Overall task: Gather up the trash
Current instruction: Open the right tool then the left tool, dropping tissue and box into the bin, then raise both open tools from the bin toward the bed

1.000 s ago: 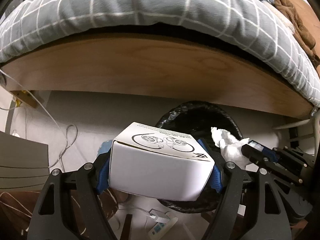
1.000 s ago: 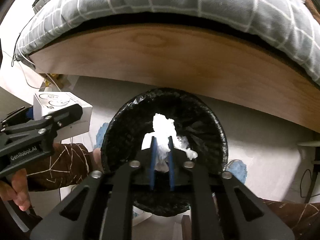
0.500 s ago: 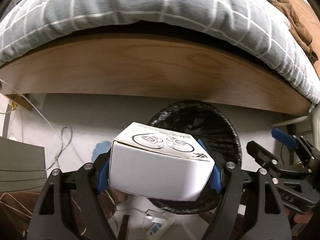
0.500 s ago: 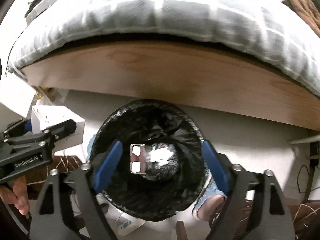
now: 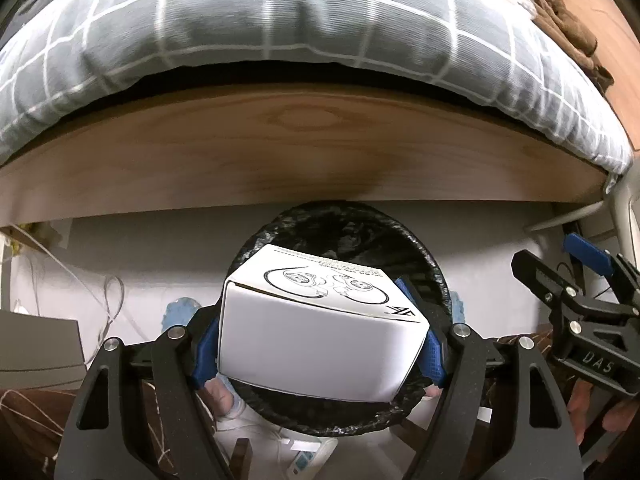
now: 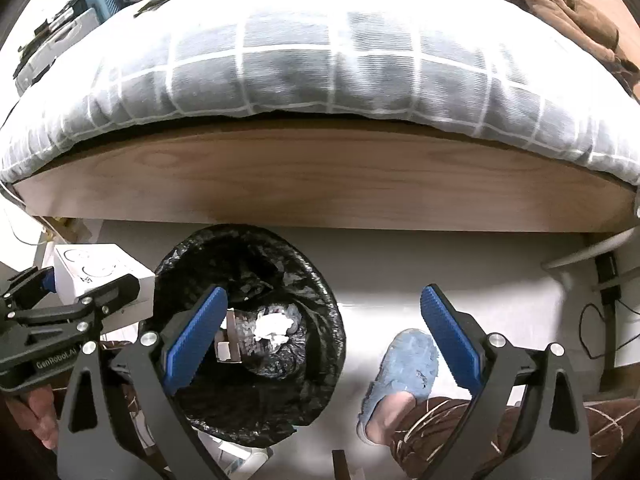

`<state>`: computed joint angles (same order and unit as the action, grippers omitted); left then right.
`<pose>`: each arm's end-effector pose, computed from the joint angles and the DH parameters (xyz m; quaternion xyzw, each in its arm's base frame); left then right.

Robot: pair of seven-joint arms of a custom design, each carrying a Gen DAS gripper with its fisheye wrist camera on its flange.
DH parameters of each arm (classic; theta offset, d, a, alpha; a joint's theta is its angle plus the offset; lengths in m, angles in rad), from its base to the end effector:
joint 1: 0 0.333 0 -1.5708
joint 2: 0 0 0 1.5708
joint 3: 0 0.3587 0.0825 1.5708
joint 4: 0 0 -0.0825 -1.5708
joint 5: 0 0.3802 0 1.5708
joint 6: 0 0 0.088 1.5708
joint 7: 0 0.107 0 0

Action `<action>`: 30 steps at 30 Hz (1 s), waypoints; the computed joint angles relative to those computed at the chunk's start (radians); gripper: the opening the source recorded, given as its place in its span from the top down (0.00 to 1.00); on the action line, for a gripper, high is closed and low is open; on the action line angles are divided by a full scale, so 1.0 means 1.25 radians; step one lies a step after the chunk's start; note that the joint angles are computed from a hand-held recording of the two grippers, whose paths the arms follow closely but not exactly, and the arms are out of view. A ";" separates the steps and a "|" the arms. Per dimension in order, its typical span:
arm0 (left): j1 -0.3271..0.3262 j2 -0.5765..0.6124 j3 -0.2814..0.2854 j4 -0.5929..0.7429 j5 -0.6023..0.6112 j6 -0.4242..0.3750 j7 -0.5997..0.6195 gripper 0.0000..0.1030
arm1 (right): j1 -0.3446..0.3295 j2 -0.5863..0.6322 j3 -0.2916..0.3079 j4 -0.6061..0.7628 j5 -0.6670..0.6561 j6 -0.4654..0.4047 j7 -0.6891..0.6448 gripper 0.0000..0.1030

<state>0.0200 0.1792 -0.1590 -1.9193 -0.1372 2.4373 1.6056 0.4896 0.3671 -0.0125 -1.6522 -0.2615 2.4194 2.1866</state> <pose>0.6280 -0.0824 0.4808 -0.6681 0.7217 -0.1697 0.0637 0.6279 0.3247 0.4836 -0.6977 0.6806 -0.1496 0.1662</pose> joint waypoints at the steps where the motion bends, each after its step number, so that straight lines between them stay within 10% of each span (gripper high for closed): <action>1: -0.001 -0.002 -0.001 -0.002 0.000 0.000 0.000 0.28 | 0.000 -0.002 0.000 -0.001 0.000 -0.001 0.001 0.09; 12: -0.009 -0.025 0.005 -0.025 0.031 0.050 -0.011 0.10 | 0.000 -0.010 -0.002 0.016 -0.014 0.000 0.004 0.09; 30: -0.015 -0.075 0.022 0.017 0.119 0.125 -0.066 0.09 | 0.010 -0.055 -0.019 0.051 -0.142 0.044 0.096 0.09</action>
<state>0.0007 0.0857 -0.1318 -1.8986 0.0112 2.5933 1.5231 0.5015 0.2978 -0.0360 -1.5878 -0.4391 2.4738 2.3066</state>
